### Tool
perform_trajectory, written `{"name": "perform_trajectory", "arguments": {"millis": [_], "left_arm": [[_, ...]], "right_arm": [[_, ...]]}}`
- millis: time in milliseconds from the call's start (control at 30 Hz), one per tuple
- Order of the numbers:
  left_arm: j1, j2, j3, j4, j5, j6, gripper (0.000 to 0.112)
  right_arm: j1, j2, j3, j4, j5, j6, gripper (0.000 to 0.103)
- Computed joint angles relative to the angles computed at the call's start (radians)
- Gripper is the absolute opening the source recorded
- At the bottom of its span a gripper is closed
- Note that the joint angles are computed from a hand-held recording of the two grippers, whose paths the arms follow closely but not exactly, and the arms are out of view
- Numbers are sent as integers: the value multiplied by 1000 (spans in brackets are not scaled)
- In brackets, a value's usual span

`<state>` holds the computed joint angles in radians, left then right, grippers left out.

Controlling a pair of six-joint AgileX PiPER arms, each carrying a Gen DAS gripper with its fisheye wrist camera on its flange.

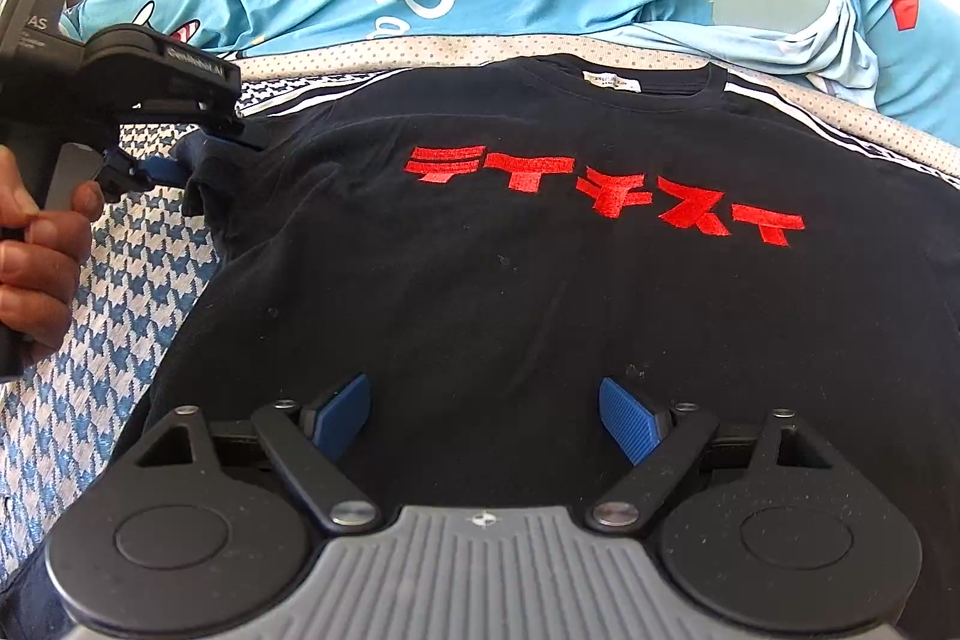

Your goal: Fold clothes

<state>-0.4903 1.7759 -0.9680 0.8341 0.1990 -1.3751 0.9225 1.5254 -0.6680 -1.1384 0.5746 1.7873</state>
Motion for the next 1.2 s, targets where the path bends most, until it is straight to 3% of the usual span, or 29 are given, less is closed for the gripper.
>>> {"name": "perform_trajectory", "arguments": {"millis": [33,100,167,233,400,467,567,800,967,1100,1200], "left_arm": [[-18,4,-3,79,26,-66,39],[-47,10,-4,198,70,-166,18],[-52,12,-4,250,86,-220,10],[-69,14,-4,342,133,-306,7],[-197,39,-18,627,384,-442,7],[-194,56,-38,607,390,-404,7],[-148,86,-76,442,356,-255,7],[-59,35,-51,246,272,-177,17],[-27,24,-57,202,311,-167,41],[-31,18,-69,201,361,-189,50],[-28,9,-75,226,409,-240,50]], "right_arm": [[1,1,-1,0,2,-1,84],[2,2,-1,2,3,-2,84],[1,1,-2,3,3,-5,85],[1,1,-2,4,3,-6,85],[-7,-7,3,1,-6,5,85],[-14,-12,6,-2,-15,18,85],[-21,-17,9,-3,-25,15,85],[-28,-21,10,18,-27,-48,85],[-26,-20,10,26,-23,-63,86],[-19,-17,7,32,-15,-71,86],[-12,-13,4,34,-7,-76,86]]}}
